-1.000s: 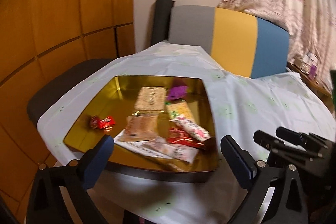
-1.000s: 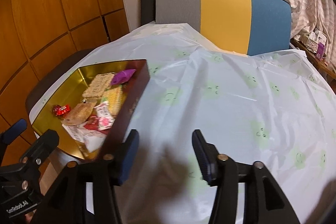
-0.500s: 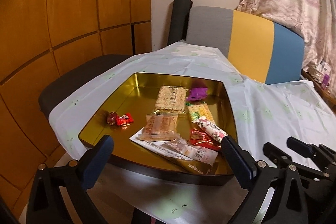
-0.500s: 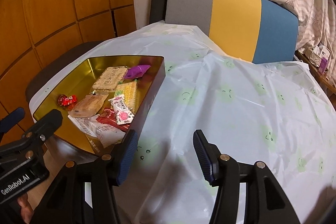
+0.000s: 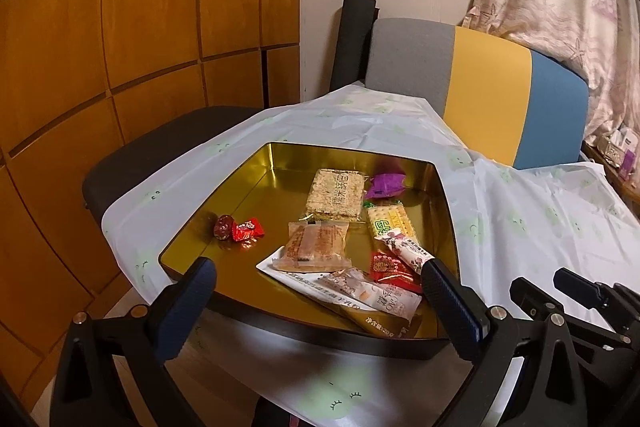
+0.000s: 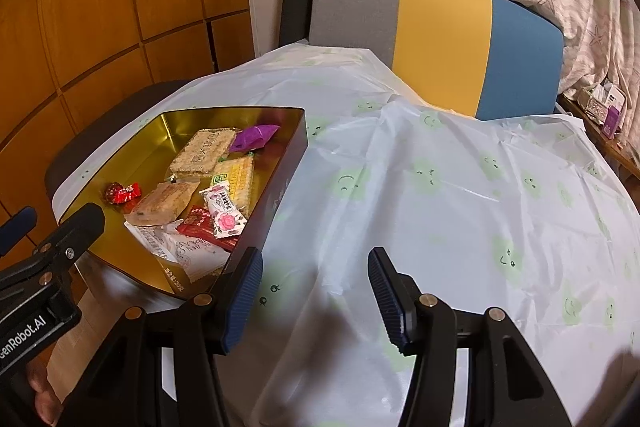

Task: Organize snacks

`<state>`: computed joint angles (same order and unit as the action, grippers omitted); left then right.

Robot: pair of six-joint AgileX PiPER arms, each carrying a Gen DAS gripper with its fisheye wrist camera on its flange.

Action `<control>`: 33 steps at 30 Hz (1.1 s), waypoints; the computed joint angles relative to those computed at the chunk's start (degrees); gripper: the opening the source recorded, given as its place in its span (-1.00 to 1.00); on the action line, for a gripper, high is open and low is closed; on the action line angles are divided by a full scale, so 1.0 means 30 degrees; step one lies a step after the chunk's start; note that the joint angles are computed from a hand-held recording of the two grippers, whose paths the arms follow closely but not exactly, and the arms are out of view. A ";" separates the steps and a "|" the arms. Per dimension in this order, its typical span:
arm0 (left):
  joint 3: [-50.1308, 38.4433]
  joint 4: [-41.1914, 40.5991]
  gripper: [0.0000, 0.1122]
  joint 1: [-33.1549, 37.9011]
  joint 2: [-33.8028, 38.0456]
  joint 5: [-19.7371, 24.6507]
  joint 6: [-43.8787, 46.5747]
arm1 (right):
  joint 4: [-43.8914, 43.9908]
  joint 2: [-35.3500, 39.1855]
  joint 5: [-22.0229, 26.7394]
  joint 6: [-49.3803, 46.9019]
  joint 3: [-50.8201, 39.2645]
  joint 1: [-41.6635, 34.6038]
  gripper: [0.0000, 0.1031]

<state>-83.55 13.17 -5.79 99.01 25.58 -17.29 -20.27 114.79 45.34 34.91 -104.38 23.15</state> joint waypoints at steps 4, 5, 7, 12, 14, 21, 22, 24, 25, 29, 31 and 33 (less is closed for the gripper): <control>0.0009 -0.0176 0.83 0.0051 0.0019 -0.0046 0.0146 | -0.0097 -0.0023 -0.0050 -0.0001 -0.0004 0.0022 0.09; 0.0023 -0.0182 0.83 0.0057 0.0015 -0.0087 0.0159 | -0.0151 -0.0044 -0.0053 0.0023 0.0017 0.0034 0.09; 0.0058 -0.0171 0.83 0.0057 -0.0005 -0.0108 0.0148 | -0.0178 -0.0099 -0.0075 -0.0044 0.0058 0.0043 0.09; 0.0052 -0.0212 0.83 0.0032 -0.0021 -0.0073 0.0189 | -0.0125 -0.0138 -0.0112 -0.0225 0.0091 0.0055 0.09; 0.0038 -0.0132 0.83 0.0006 -0.0015 -0.0042 0.0096 | -0.0124 -0.0192 -0.0140 -0.0285 0.0153 0.0058 0.09; 0.0076 -0.0152 0.83 -0.0018 -0.0050 -0.0002 0.0052 | -0.0149 -0.0218 -0.0168 -0.0259 0.0230 0.0046 0.09; 0.0062 -0.0136 0.83 -0.0027 -0.0037 0.0005 0.0059 | -0.0130 -0.0219 -0.0153 -0.0292 0.0211 0.0042 0.09; 0.0097 -0.0079 0.83 -0.0047 -0.0098 0.0036 -0.0019 | -0.0120 -0.0215 -0.0157 -0.0339 0.0219 0.0029 0.09; 0.0097 -0.0079 0.83 -0.0047 -0.0098 0.0036 -0.0019 | -0.0108 -0.0221 -0.0180 -0.0353 0.0244 0.0013 0.09; 0.0084 -0.0100 0.83 -0.0064 -0.0095 0.0106 -0.0003 | 0.0006 -0.0209 -0.0182 -0.0487 0.0244 -0.0038 0.09; 0.0091 -0.0010 0.83 -0.0119 -0.0091 0.0116 -0.0020 | -0.0011 -0.0229 -0.0212 -0.0475 0.0313 -0.0062 0.09; 0.0142 0.0021 0.83 -0.0150 -0.0089 0.0105 -0.0020 | 0.0092 -0.0262 -0.0266 -0.0550 0.0416 -0.0116 0.09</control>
<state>-83.13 13.23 -6.24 98.75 25.89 -17.35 -20.00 114.00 44.54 33.26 -103.13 22.81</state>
